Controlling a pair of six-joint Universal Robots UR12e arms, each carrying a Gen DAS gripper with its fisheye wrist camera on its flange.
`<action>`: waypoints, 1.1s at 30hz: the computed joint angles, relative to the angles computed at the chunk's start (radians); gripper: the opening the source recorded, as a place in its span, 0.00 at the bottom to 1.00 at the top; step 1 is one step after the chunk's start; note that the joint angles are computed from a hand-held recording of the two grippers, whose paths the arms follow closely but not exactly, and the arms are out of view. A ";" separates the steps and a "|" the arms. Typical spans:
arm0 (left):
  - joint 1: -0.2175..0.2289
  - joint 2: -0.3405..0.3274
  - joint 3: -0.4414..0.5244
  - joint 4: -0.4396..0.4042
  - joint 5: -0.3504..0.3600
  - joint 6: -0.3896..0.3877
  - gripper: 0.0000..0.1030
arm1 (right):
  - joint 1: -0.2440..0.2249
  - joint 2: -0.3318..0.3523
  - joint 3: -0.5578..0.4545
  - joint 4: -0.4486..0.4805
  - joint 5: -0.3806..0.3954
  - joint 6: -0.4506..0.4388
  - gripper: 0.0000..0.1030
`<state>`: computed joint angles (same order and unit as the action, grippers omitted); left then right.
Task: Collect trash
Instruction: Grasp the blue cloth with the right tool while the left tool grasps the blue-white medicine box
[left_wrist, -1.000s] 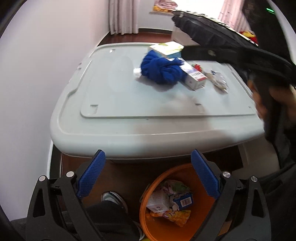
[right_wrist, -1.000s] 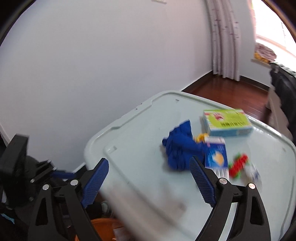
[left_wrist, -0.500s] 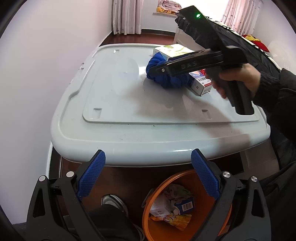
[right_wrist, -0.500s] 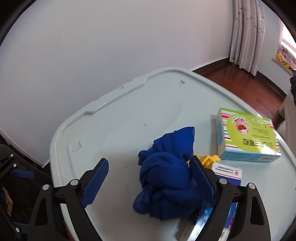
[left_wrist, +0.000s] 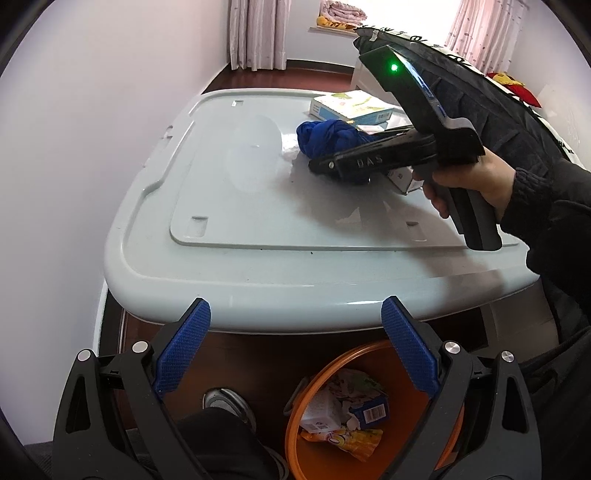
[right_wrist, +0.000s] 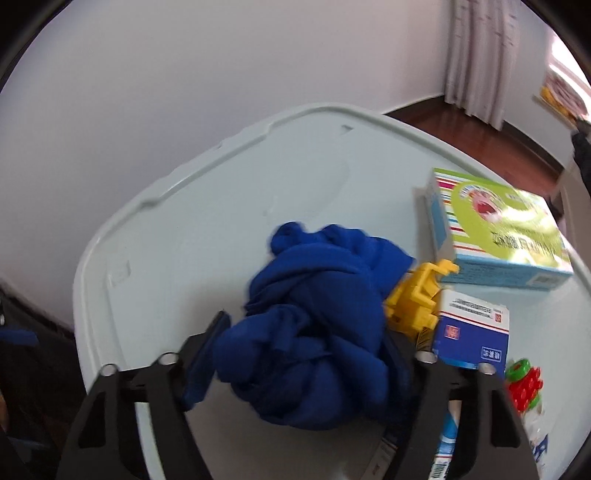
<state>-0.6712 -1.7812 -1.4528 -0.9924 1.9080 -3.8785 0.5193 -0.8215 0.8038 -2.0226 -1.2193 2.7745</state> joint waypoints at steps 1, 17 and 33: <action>-0.001 -0.001 0.002 -0.005 0.007 -0.001 0.89 | -0.001 -0.002 0.005 -0.008 -0.002 0.012 0.51; 0.028 -0.112 0.160 0.042 0.017 -0.039 0.89 | -0.124 -0.376 0.512 -0.642 0.120 0.383 0.45; 0.051 -0.452 0.637 -0.313 0.049 -0.197 0.89 | -0.205 -0.500 0.694 -0.845 0.150 0.490 0.46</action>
